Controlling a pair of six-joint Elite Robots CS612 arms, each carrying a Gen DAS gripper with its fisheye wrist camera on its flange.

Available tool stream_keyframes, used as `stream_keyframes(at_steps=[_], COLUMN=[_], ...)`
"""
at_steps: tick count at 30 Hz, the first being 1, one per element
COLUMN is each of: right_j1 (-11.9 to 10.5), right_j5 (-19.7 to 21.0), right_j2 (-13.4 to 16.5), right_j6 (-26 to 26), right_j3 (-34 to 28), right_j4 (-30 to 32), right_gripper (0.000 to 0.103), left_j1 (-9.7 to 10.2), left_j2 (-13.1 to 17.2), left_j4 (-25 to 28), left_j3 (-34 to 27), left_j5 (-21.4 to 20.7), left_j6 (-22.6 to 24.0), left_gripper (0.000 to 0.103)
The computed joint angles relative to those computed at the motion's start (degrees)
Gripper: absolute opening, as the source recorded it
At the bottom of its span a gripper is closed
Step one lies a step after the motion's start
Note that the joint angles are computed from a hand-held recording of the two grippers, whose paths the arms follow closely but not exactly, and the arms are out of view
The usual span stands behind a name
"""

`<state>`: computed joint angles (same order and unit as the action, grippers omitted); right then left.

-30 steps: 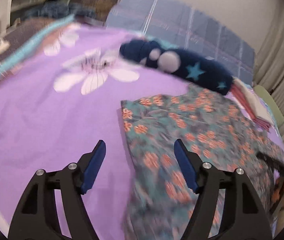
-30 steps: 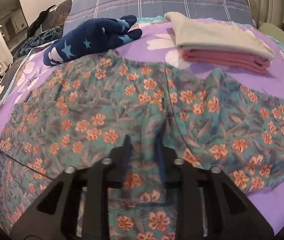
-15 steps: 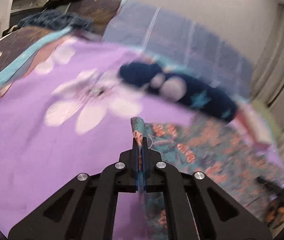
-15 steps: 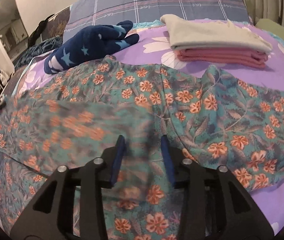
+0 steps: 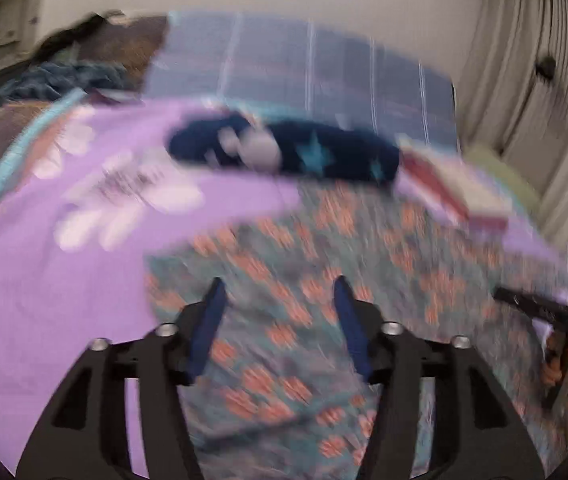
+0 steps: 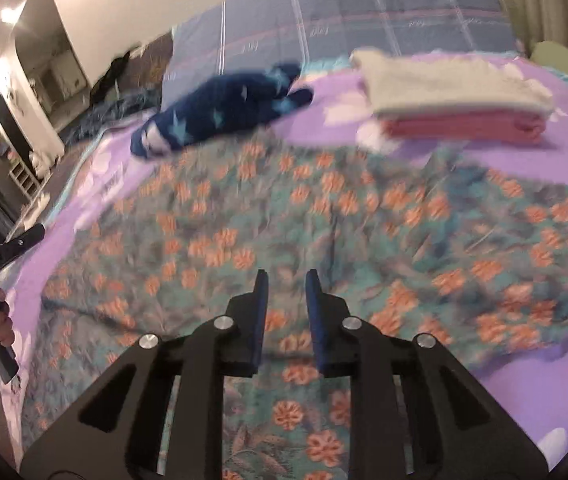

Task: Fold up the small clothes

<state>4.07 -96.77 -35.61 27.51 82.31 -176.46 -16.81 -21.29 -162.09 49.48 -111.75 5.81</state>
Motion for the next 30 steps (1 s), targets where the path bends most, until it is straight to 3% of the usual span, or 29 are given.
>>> stream_keyframes(at_steps=[2, 3, 8, 11, 13, 14, 15, 16, 19, 22, 24, 27, 28, 30], right_j1=[0.19, -0.10, -0.60, -1.14, -1.22, -1.45, -2.14, -2.88, -5.33, -8.48, -9.57, -11.10, -11.57, -11.99], right_j5=[-0.83, 0.27, 2.64, 2.01, -4.79, -7.76, -10.04, -11.90, -18.81, -19.38, -19.60, -18.57, -17.94, -18.28], right_j2=[0.36, 0.42, -0.57, -3.18, -5.26, -6.19, -7.50, -8.63, -12.10, -13.18, -13.19, -12.35, -11.46, -11.00], right_j6=[0.57, 0.74, -0.57, 4.45, 6.62, 7.92, 10.08, 12.62, 25.89, 41.19, 45.40, 49.37, 49.72, 49.53], right_j3=[-0.67, 0.01, 1.02, 6.84, 11.85, 14.02, 16.90, 19.34, 26.56, 33.43, 35.41, 37.05, 37.15, 36.75], right_j4=[1.84, -0.59, 0.42, -8.60, -16.91, -19.94, -22.99, -24.86, -25.06, -31.42, -32.89, -34.79, -37.75, -38.97], right_gripper=[0.018, 0.018, 0.018, 0.018, 0.018, 0.024, 0.037, 0.041, 0.041, 0.035, 0.035, 0.036, 0.036, 0.037], left_j1=[-1.58, -2.02, -3.61, -3.15, -2.82, -3.01, -3.26, -3.57, -3.62, -4.30, -4.93, -5.94, -6.48, -6.61], left_j2=[0.57, 0.86, -0.06, -0.06, 0.01, -0.21, -0.69, -1.08, -2.00, -2.08, -1.54, -0.07, 0.44, 0.42], left_j4=[6.66, 6.91, 3.84, 3.81, 3.55, 3.05, 2.07, 0.78, -3.66, -5.29, -3.52, 3.50, 5.65, 5.31], left_j3=[-0.23, 0.00, 2.06, 1.96, 1.94, 2.26, 3.30, 4.08, 5.75, 5.55, 4.45, 1.72, 0.99, 0.97], left_j5=[6.44, 8.66, 15.48, 13.70, 12.59, 13.22, 13.93, 14.40, 9.35, 6.68, 6.05, 6.92, 9.30, 9.56], left_j6=[3.14, 3.92, 7.08, 6.29, 5.61, 5.49, 5.40, 5.07, 3.57, 3.27, 4.32, 5.92, 6.81, 6.90], left_gripper=[0.060, 0.062, 0.067, 0.067, 0.067, 0.067, 0.067, 0.067, 0.072, 0.075, 0.075, 0.075, 0.079, 0.080])
